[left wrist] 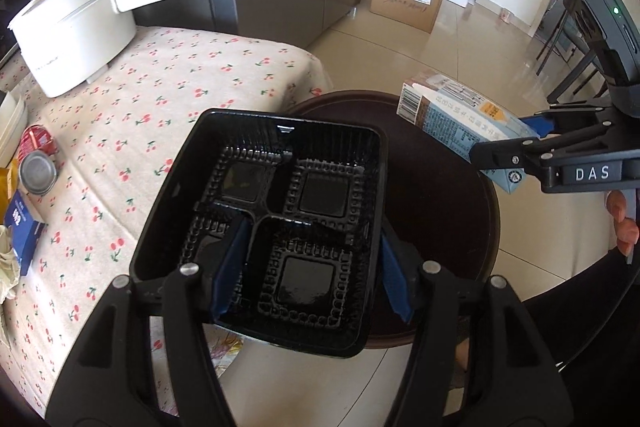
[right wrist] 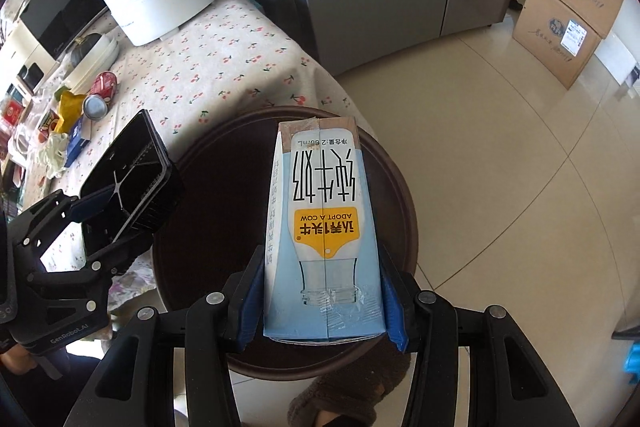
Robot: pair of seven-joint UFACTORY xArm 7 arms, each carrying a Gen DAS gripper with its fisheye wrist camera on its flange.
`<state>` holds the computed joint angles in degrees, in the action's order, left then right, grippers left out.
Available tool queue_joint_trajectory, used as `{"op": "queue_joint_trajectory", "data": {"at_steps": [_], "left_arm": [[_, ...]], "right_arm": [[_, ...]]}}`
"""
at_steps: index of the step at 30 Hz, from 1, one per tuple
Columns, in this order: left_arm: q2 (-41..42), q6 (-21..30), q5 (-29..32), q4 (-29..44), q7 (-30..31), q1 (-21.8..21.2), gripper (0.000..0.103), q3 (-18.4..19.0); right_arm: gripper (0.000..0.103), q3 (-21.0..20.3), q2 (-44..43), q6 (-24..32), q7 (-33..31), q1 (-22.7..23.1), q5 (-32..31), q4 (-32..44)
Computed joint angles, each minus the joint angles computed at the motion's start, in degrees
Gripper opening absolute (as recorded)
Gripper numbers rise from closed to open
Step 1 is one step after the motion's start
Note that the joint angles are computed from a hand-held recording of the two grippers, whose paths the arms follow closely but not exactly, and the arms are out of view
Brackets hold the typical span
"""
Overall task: Collect trash
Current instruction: 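Drop the milk carton into the bin with the right tool while the left tool drops the tray, then move both tools back over the table toward the crumpled paper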
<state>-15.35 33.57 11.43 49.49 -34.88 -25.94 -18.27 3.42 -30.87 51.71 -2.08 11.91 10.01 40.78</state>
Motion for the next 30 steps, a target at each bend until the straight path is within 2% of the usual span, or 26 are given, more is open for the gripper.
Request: {"op": "queue_joint_trajectory", "data": {"at_steps": [2, 3, 4, 8, 19, 21, 22, 23, 30], "left_arm": [[0.3, 0.2, 1.8, 0.5, -1.4, 0.5, 0.069, -0.8], [0.5, 0.7, 3.0, 0.9, -2.4, 0.9, 0.079, -1.3], [0.4, 0.6, 4.1, 1.0, -3.5, 1.1, 0.085, -1.6], [-0.6, 1.7, 4.7, 1.0, -3.9, 1.1, 0.086, -1.1], [-5.6, 5.6, 1.5, -1.9, -3.9, 2.3, 0.086, 0.4], [-6.7, 6.4, 1.4, -2.4, -4.1, 2.8, 0.086, 0.3], [-7.4, 6.7, 1.3, -2.8, -4.1, 3.0, 0.086, 0.3], [-7.9, 7.1, 1.2, -2.9, -4.0, 3.2, 0.086, 0.3], [-11.1, 8.9, 0.2, -4.6, -3.9, 4.6, 0.086, 0.5]], "right_arm": [[0.051, -0.3, -0.5, 0.3, 0.0, -0.3, -0.2, -0.3], [0.051, -0.4, -0.6, 0.4, -0.1, -0.4, -0.2, -0.4], [0.051, -0.5, -0.6, 0.4, -0.1, -0.5, -0.2, -0.5], [0.051, -0.5, -0.8, 0.7, -0.3, -0.7, -0.3, -0.7], [0.052, 0.2, 0.5, 0.5, -0.3, 0.4, 0.4, 0.3], [0.059, 0.7, 1.2, 0.6, 0.4, 0.3, 0.0, 0.7], [0.075, 1.0, 1.2, 0.3, 0.9, 0.3, -0.2, 0.7], [0.081, 1.0, 1.1, -0.2, 1.0, 0.4, -0.1, 0.7], [0.081, 1.0, 2.0, -0.3, 1.1, 1.6, 0.9, 1.7]]}}
